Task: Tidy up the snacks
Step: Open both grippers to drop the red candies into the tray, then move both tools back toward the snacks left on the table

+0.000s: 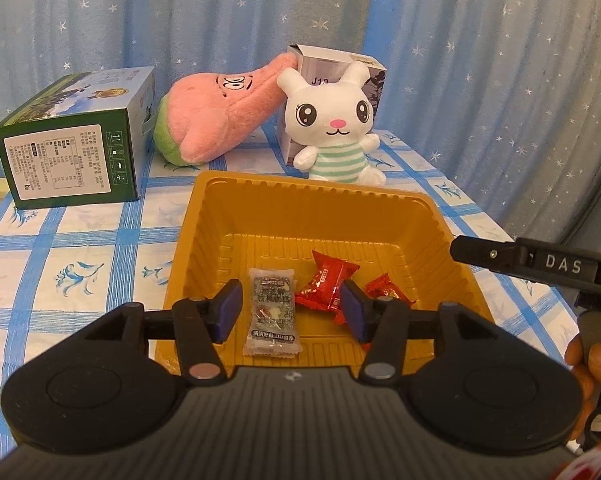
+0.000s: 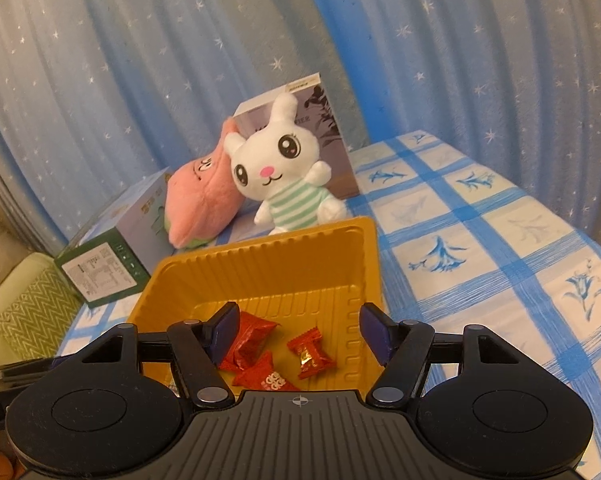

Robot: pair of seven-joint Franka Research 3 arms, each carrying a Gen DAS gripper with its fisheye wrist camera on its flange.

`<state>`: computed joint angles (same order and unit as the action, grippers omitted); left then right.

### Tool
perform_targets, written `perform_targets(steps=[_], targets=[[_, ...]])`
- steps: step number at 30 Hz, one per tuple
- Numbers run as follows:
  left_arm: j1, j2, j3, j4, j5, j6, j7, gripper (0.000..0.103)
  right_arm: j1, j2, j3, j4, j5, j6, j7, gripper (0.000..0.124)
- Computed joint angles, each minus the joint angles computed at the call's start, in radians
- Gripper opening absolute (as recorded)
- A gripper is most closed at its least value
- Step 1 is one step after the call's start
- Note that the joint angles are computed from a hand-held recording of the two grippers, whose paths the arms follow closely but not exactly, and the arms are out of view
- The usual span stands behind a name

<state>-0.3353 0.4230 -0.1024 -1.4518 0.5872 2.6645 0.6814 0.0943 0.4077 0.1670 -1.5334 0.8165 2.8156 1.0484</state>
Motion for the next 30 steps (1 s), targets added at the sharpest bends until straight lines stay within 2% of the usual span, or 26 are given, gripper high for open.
perform_targets(steps=[10,19,24,30], targets=[[-0.016,-0.05,0.006,-0.052,0.053,0.012,-0.054,0.053,-0.013,-0.047,0.013,-0.058,0.058,0.048,-0.067,0.066],[-0.026,-0.166,-0.01,-0.182,0.145,0.027,-0.16,0.054,-0.016,-0.138,0.009,-0.166,0.141,0.096,-0.181,0.066],[-0.02,-0.254,-0.034,-0.281,0.222,0.039,-0.271,0.057,-0.01,-0.222,-0.013,-0.248,0.232,0.107,-0.232,0.066],[-0.004,-0.358,-0.086,-0.406,0.301,0.02,-0.376,0.062,0.023,-0.351,-0.061,-0.379,0.412,0.111,-0.387,0.066]])
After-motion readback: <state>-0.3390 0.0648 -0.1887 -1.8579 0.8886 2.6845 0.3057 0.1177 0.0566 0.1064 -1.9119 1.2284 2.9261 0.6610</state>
